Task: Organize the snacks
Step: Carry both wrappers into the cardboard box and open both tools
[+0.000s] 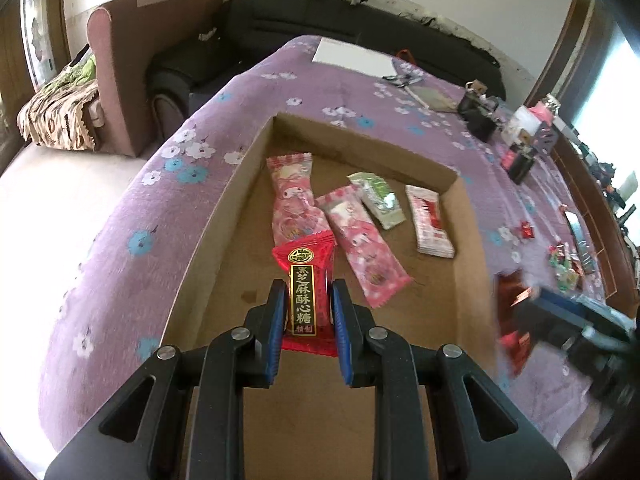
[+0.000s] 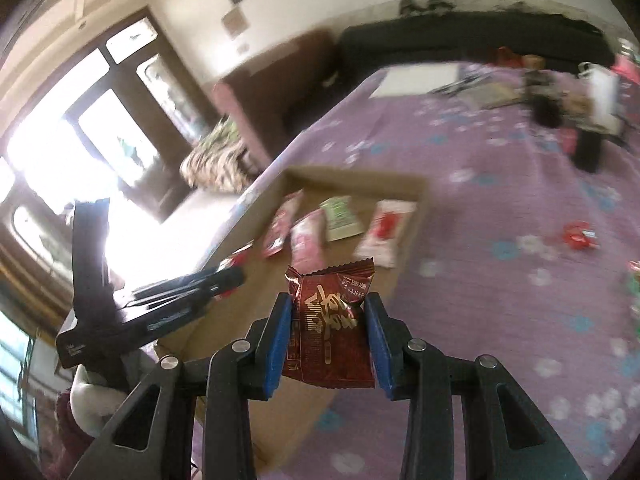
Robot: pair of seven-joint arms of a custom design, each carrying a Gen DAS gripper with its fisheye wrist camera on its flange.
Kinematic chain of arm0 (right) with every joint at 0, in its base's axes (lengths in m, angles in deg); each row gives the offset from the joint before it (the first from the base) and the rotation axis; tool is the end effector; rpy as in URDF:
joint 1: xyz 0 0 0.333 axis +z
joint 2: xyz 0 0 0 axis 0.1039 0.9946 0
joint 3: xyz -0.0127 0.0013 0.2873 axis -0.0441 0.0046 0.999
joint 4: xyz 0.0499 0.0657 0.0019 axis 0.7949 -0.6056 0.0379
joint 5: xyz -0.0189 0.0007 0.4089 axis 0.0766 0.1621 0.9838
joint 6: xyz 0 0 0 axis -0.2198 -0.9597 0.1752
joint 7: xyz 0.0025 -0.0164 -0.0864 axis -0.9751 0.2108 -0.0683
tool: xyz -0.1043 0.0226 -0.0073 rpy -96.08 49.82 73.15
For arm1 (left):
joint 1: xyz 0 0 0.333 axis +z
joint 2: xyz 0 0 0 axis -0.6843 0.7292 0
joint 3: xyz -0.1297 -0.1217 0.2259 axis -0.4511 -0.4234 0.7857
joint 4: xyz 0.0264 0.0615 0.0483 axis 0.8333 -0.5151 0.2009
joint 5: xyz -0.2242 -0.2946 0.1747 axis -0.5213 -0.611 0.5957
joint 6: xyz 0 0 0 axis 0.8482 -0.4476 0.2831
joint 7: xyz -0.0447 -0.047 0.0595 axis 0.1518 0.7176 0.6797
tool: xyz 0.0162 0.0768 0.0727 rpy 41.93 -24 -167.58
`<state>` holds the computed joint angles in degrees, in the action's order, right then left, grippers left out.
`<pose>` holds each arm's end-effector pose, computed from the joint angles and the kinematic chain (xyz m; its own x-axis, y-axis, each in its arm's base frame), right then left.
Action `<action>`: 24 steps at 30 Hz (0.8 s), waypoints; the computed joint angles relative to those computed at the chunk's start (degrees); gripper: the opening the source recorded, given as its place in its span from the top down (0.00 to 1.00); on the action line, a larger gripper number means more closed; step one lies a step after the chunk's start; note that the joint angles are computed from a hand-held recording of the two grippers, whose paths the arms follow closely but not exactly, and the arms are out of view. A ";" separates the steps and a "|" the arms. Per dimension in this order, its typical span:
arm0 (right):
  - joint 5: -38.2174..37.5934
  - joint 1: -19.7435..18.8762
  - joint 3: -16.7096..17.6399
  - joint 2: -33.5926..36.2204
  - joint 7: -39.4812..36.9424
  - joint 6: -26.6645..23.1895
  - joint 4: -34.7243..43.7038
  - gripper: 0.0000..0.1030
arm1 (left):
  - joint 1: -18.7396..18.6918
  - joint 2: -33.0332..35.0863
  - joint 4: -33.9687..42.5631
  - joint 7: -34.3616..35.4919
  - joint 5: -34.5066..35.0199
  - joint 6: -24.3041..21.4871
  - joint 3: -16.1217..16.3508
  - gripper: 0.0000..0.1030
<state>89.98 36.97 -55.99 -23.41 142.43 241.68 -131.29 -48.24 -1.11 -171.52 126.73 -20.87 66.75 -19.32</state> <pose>0.4070 0.2521 0.4949 0.3182 -0.8716 -0.3730 -0.8154 -0.0509 -0.5766 0.4088 -0.0328 0.4637 -0.0233 -0.9807 0.1943 -0.8336 -0.0882 -0.5453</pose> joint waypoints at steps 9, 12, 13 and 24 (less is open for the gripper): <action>0.80 -0.31 3.08 14.57 0.51 -2.95 11.04 0.64 | 1.36 4.16 1.87 -0.27 -0.27 -0.55 1.05 0.80; -0.10 -1.04 4.26 16.58 0.86 -3.14 12.70 0.64 | 1.45 3.66 1.64 -0.11 -1.58 -0.67 1.54 0.79; -0.28 -1.21 4.47 17.18 0.75 -3.10 13.23 0.61 | 1.62 3.32 1.52 -0.12 -1.82 -0.86 1.64 0.77; 0.96 -1.24 4.97 15.14 -0.42 -0.45 11.42 0.59 | 2.20 -5.28 -2.06 -0.29 -4.91 -1.20 2.73 0.66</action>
<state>90.94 35.73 -51.01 -8.27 142.01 241.23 -119.87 -46.04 -6.39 -173.58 126.44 -25.77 65.55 -16.60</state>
